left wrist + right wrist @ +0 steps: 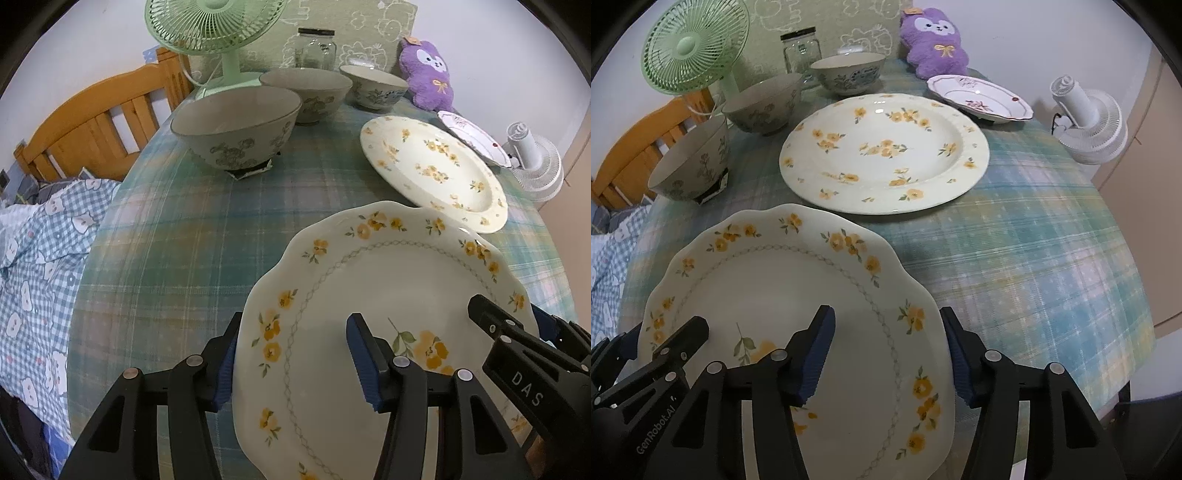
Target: Organize plates and bowls
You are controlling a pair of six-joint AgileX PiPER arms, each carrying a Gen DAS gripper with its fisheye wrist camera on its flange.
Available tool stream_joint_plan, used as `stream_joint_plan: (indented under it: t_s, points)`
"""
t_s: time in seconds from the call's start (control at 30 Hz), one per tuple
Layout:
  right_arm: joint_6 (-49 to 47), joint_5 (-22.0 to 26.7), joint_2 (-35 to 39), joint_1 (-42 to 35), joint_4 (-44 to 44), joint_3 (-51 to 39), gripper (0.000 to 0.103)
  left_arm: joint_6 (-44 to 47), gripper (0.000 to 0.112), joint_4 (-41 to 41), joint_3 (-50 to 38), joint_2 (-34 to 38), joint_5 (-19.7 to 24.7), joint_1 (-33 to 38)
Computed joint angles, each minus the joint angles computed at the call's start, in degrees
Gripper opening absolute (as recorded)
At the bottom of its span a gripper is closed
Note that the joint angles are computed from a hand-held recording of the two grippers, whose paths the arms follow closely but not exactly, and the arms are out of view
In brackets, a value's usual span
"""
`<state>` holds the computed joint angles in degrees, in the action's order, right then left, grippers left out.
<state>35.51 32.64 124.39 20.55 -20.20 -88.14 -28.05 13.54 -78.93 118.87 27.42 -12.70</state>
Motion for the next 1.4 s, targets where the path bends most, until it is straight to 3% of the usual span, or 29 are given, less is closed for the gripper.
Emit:
stream_joint_plan:
  t_s: [0.33, 0.53, 1.03, 1.4]
  points:
    - [3.8, -0.7, -3.8, -1.2, -2.7, 3.4, 0.061, 1.2, 0.054, 0.3, 0.3, -1.9, -1.3, -1.6]
    - [0.2, -2.2, -4.9, -3.1, -0.2, 4.6, 0.061, -2.9, 0.054, 3.0, -0.6, -1.8, -0.3, -3.5]
    - [-21.8, -3.0, -6.1, -13.2, 12.2, 2.7, 0.061, -17.1, 0.055, 10.8, -11.9, 2.6, 8.2, -11.9]
    - [-37.0, -0.7, -4.5, -21.9, 20.5, -2.2, 0.061, -21.3, 0.054, 11.6, -29.5, 11.9, 17.4, -18.2]
